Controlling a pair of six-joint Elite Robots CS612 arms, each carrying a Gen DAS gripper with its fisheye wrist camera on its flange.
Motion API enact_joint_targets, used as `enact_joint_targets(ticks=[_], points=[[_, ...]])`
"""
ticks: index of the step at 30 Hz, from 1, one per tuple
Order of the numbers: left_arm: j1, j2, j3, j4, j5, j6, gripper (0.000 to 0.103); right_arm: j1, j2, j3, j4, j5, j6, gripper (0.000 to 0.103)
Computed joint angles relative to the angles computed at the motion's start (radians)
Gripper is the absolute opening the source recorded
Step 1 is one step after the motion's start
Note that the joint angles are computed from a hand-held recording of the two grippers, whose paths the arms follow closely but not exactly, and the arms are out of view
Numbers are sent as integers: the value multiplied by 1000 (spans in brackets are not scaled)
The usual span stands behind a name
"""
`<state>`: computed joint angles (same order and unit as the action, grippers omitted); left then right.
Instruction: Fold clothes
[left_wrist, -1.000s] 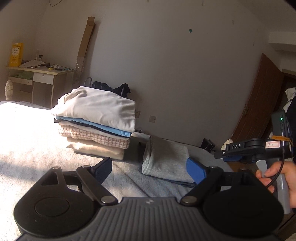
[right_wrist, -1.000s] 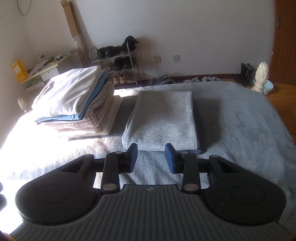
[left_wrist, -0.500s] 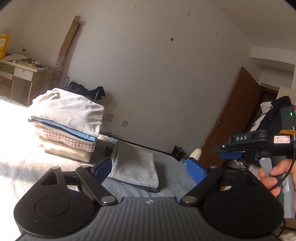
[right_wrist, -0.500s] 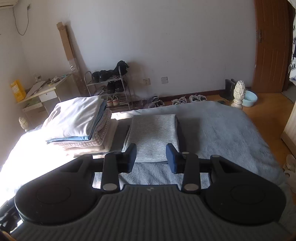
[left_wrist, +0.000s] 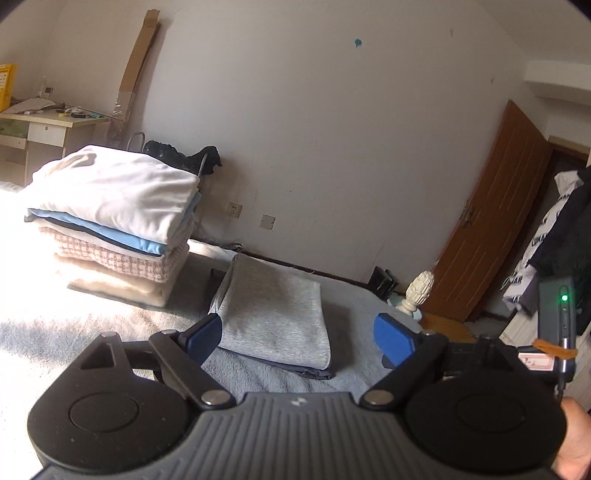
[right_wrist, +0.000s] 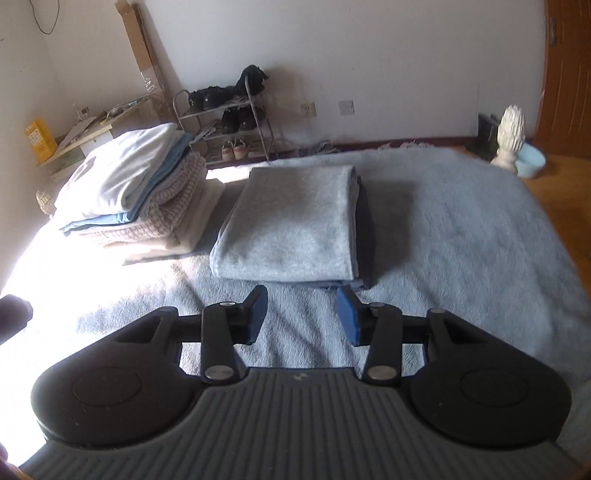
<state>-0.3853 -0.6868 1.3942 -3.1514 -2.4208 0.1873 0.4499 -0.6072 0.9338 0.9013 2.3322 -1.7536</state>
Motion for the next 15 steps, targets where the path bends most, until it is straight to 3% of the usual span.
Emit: enact_joint_targets(ticks=[3,5,8,10,15], points=[[-32,14,1,-49,54,4,93,-19,-5,44,-63,-18,-96,41],[-44,29,1,-106,68,-44,100,-32,-12,72,-101,-40,-134,41],[-58,46,4,-153,95,-126,103,-46,-17,107,-144,-57,-163,48],[-69,45,23,-157,143,-138,103,-53,-12,113,-147,-64,-185,50],[-89,35,38,-8,158,76,103,-56,-14,148,-195,-34,-231,58]])
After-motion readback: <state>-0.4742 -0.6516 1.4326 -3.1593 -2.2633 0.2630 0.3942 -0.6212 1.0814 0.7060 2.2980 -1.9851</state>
